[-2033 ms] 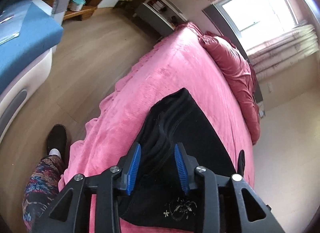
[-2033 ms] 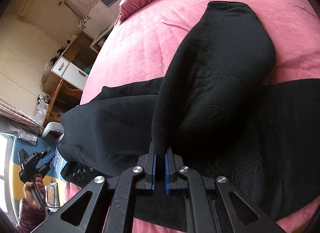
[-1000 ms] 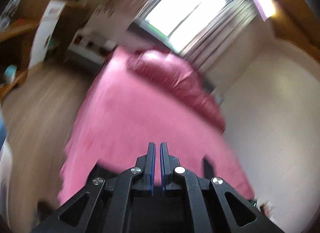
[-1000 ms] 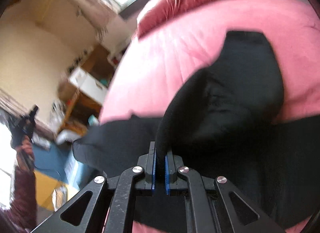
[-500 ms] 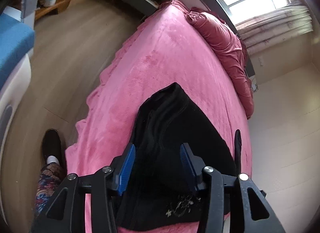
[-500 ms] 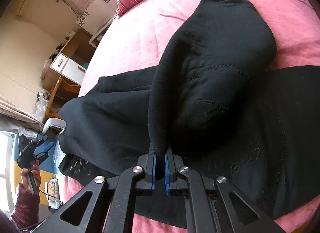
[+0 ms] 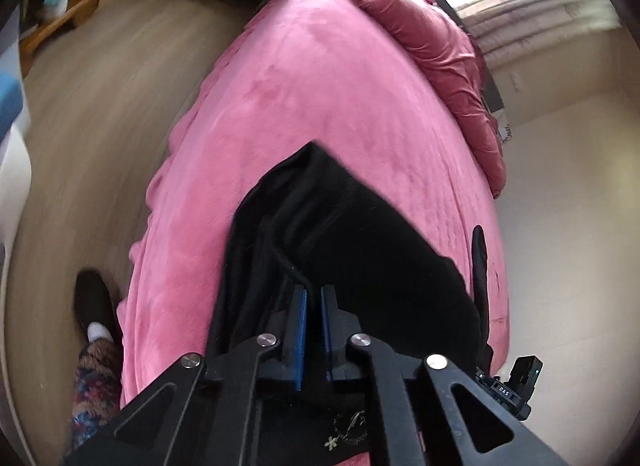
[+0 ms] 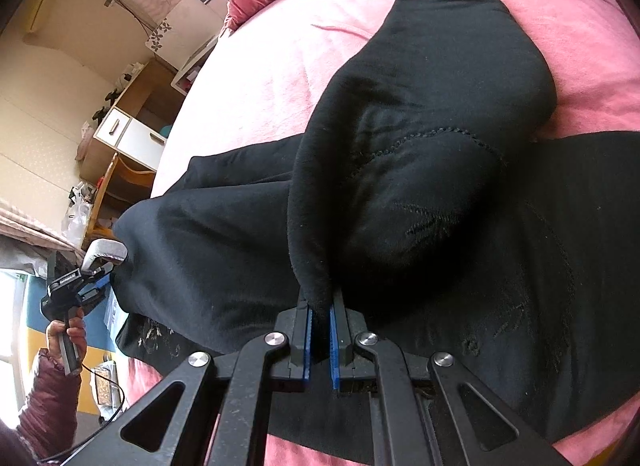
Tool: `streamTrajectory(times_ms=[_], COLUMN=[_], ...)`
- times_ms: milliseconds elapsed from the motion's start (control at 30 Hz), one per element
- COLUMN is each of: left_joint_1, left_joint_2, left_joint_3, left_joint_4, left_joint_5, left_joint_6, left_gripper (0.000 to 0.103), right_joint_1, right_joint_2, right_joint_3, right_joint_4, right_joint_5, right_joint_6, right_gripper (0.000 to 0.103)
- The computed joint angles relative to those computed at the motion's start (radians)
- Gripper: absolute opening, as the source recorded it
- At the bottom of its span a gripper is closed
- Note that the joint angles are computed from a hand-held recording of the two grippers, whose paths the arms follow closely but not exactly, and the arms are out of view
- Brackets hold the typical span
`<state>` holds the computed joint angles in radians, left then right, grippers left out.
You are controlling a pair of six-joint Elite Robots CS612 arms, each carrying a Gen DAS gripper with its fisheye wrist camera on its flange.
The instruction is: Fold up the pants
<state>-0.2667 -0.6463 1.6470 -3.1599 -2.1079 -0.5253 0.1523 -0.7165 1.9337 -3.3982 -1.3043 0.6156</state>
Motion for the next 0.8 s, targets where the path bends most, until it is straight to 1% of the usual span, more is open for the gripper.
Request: streamTrajectory(times_ms=[33,100,167,233,300,400,433,467,500,533,600,633,733,767,800], left_joint_1=[-0.001,-0.006,-0.009,-0.012,-0.021,-0.02,-0.016,-0.011,-0.01,-0.008,-0.003,0.001,0.003,0.001,-0.001], left_joint_2=[-0.003,-0.015,-0.03,-0.043,-0.062,-0.075,-0.078,-0.079,-0.084,-0.09,-0.09,-0.088,-0.081,-0.081,-0.079], left_joint_3=[-0.005,-0.016,-0.042,-0.074,-0.101,-0.104,-0.096,-0.084,-0.067,-0.043,0.0,0.023,0.084,0.098,0.111], left_joint_4=[-0.01,-0.046,-0.089,-0.135,-0.201,-0.335,-0.371,-0.393,-0.385,-0.356,-0.31,-0.277,-0.184,-0.163,-0.157], left_joint_5=[0.001,0.029,0.055,0.082,0.131,0.139,0.122,0.103,0.103,0.103,0.094,0.085,0.058,0.055,0.049], left_joint_6=[0.002,0.005,0.0,-0.004,0.015,0.01,0.008,0.009,0.026,0.051,0.072,0.083,0.119,0.123,0.112], left_gripper=[0.005,0.004,0.004,0.004,0.0,0.0,0.0,0.0,0.0,0.0,0.0,0.0,0.0,0.0,0.003], right_joint_1=[-0.002,-0.003,-0.01,-0.016,-0.024,-0.031,-0.032,-0.031,-0.027,-0.023,-0.016,-0.01,-0.006,-0.006,-0.005], right_joint_2=[-0.001,-0.005,-0.009,-0.016,-0.024,-0.035,-0.039,-0.043,-0.047,-0.046,-0.043,-0.041,-0.031,-0.029,-0.029], right_joint_3=[0.0,-0.003,-0.005,-0.009,-0.014,-0.013,-0.009,-0.006,0.0,0.004,0.019,0.029,0.064,0.073,0.082], right_joint_4=[0.002,0.001,-0.023,-0.066,-0.132,-0.251,-0.27,-0.265,-0.239,-0.221,-0.164,-0.132,-0.092,-0.086,-0.074], right_joint_5=[0.0,-0.005,-0.005,-0.011,-0.023,-0.047,-0.038,-0.029,-0.017,-0.004,0.028,0.033,0.059,0.063,0.065], right_joint_6=[-0.001,-0.001,0.01,0.023,0.045,0.059,0.049,0.033,0.002,-0.017,-0.057,-0.078,-0.076,-0.077,-0.082], right_gripper=[0.007,0.007,0.007,0.007,0.007,0.007,0.007,0.007,0.007,0.007,0.007,0.007,0.007,0.007,0.007])
